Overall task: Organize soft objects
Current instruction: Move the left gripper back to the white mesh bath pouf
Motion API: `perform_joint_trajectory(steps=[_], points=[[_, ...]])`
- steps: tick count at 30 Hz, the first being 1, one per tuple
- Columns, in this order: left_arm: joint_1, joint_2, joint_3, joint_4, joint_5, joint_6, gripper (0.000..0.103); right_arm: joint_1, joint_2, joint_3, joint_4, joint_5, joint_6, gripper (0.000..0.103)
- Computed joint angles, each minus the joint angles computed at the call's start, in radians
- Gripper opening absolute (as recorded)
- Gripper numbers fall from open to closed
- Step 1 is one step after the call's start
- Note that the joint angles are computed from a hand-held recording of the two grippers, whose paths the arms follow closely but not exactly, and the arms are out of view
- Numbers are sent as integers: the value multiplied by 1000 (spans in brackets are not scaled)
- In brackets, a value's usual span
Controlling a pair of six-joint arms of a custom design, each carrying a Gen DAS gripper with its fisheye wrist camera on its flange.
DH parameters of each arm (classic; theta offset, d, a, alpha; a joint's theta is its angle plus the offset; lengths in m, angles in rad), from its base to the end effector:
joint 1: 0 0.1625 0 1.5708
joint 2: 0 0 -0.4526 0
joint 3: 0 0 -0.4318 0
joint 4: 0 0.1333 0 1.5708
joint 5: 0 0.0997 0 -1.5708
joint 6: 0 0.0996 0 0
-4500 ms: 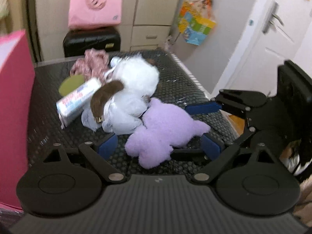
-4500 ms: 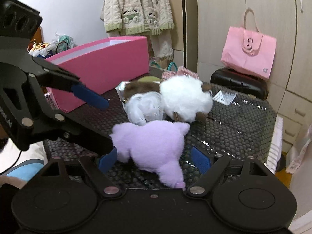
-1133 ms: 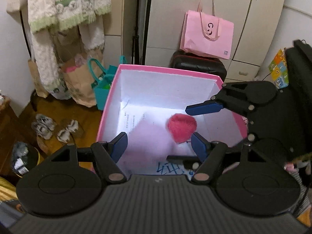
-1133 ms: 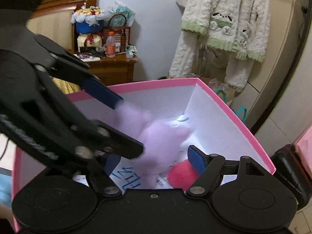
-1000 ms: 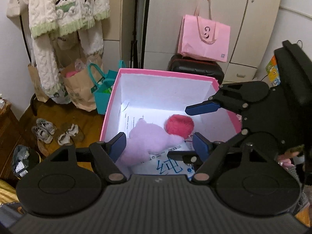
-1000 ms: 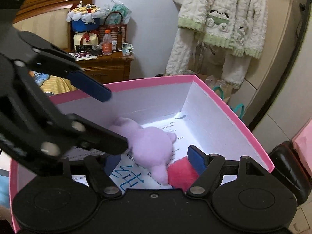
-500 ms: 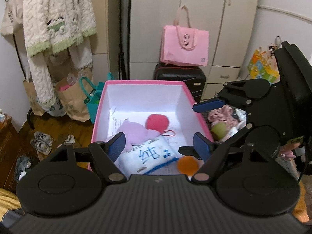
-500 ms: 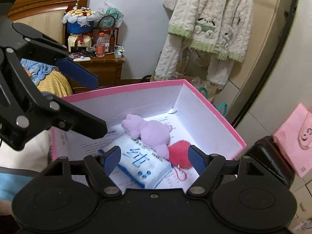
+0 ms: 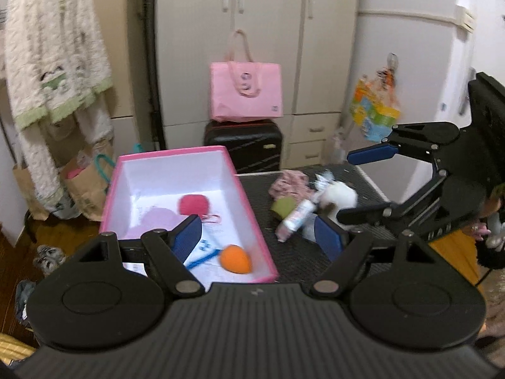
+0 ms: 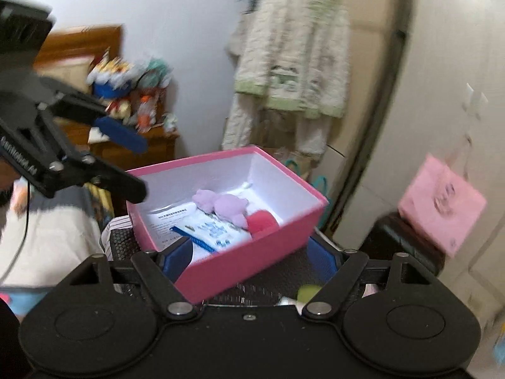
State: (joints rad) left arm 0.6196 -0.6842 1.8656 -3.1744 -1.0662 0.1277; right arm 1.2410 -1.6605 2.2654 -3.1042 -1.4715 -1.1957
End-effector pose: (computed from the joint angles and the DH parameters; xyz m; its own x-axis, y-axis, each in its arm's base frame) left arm -0.4167 -0.5201 0.0104 -0.5696 0.6602 -0.4896 0.8219 0.4493 -0.3503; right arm -0.0115 -0.4756 0.3882 -0.5348 -0.4368 0.7233 -0.8288 0.4376 -0.3486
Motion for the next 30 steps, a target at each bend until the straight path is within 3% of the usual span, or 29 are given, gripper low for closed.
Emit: perform_joint_trajectory(steps=[3, 10, 17, 22, 26, 30], points=[[-18, 13, 0, 8, -22, 21, 78, -73, -62, 39, 4, 65, -2, 83], [-37, 75, -45, 78, -106, 30, 78, -200, -128, 86, 35, 136, -28, 85], [-24, 163, -124, 114, -176, 28, 78, -273, -95, 80, 49, 168, -60, 86], [0, 236, -190, 133, -202, 8, 78, -310, -13, 25, 75, 153, -18, 86], [14, 302, -255, 142, -183, 4, 78, -326, 49, -21, 51, 131, -1, 86], [18, 363, -305, 100, -117, 11, 78, -350, 52, -59, 81, 162, -9, 86]])
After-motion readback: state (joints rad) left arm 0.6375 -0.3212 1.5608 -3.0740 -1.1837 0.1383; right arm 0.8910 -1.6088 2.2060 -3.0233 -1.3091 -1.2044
